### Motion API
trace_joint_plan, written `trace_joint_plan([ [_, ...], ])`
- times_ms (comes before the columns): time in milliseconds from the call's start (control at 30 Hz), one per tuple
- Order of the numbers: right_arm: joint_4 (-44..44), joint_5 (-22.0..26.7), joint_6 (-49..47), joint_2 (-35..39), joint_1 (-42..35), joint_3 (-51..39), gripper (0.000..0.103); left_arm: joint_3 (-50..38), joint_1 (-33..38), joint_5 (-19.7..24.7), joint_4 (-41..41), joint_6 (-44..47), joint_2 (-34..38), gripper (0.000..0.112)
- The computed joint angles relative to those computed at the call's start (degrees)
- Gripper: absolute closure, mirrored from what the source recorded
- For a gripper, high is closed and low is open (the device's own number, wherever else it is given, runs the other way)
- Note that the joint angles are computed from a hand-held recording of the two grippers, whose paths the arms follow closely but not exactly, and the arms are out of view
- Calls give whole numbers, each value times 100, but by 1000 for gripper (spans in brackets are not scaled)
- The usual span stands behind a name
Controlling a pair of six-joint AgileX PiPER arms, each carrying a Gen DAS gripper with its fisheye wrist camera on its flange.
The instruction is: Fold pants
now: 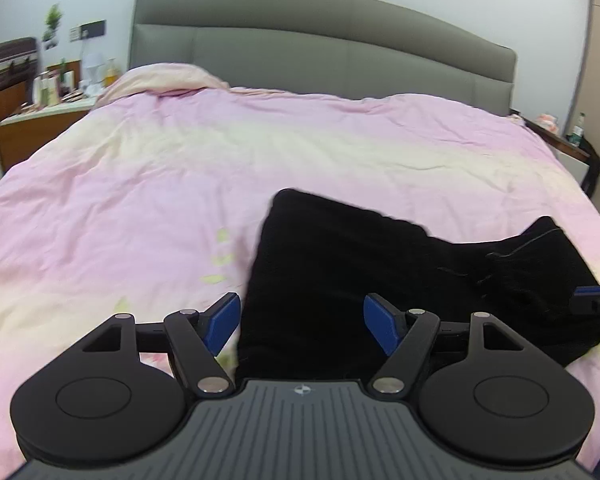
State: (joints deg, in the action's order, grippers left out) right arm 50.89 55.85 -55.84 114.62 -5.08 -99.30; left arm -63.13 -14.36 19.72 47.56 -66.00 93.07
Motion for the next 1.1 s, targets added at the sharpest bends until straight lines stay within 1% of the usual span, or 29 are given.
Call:
trace_joint_plan([
  [33, 72, -68, 131, -28, -179, 61, 64, -144, -79, 4, -110, 140, 104, 29],
  [100, 211, -243, 563, -128, -496, 232, 60, -540, -305, 118, -239, 277, 408, 28],
  [133, 302, -322, 843, -179, -651, 334, 55, -773, -404, 165, -368, 400, 571, 28],
  [200, 478, -697, 1498, -360, -878, 708, 50, -1318, -644, 299, -672, 755, 941, 28],
  [267, 474, -916, 2329, -467, -1043, 927, 49, -1941, -1015, 690, -496, 847, 1340, 28],
  [300, 444, -1047, 2729, -535, -1094, 1071, 46, -2298, -1160, 843, -542, 1062, 1567, 28],
  [433, 482, -1357, 4241, -768, -1311, 1747, 40, -3593, -1489, 1137, -1261, 2018, 2341, 28],
  [467, 583, -1385, 4392, -784, -1326, 1873, 40, -3881, -1547, 1219, -1404, 2194, 2513, 27],
  [500, 738, -1433, 4314, -845, -1350, 2042, 40, -4177, -1593, 1310, -1578, 2404, 2694, 27],
  [567, 1173, -1779, 3891, -1022, -1289, 2381, 40, -4699, -1641, 1486, -1944, 2814, 3031, 26],
  [633, 1467, -1942, 3953, -1009, -1184, 2503, 38, -5316, -1703, 1893, -2222, 3137, 3400, 26],
  [700, 1400, -1968, 4418, -934, -1089, 2513, 38, -5741, -1793, 2224, -2156, 3211, 3684, 26],
  [767, 1473, -1887, 4594, -785, -1025, 2473, 38, -6033, -1849, 2466, -2095, 3256, 3887, 26],
  [833, 1381, -1934, 4846, -674, -950, 2446, 37, -6190, -1839, 2558, -2152, 3296, 4009, 26],
  [867, 1192, -2127, 4982, -680, -866, 2448, 35, -6277, -1830, 2609, -2181, 3317, 4069, 26],
  [900, 1233, -2281, 4960, -688, -823, 2482, 34, -6462, -1830, 2728, -2192, 3354, 4174, 26],
  [967, 1555, -2515, 4729, -678, -788, 2564, 33, -6810, -1818, 2968, -2197, 3430, 4390, 26],
  [1100, 1514, -2601, 4876, -576, -768, 2463, 33, -7527, -1756, 3409, -2403, 3654, 4840, 27],
])
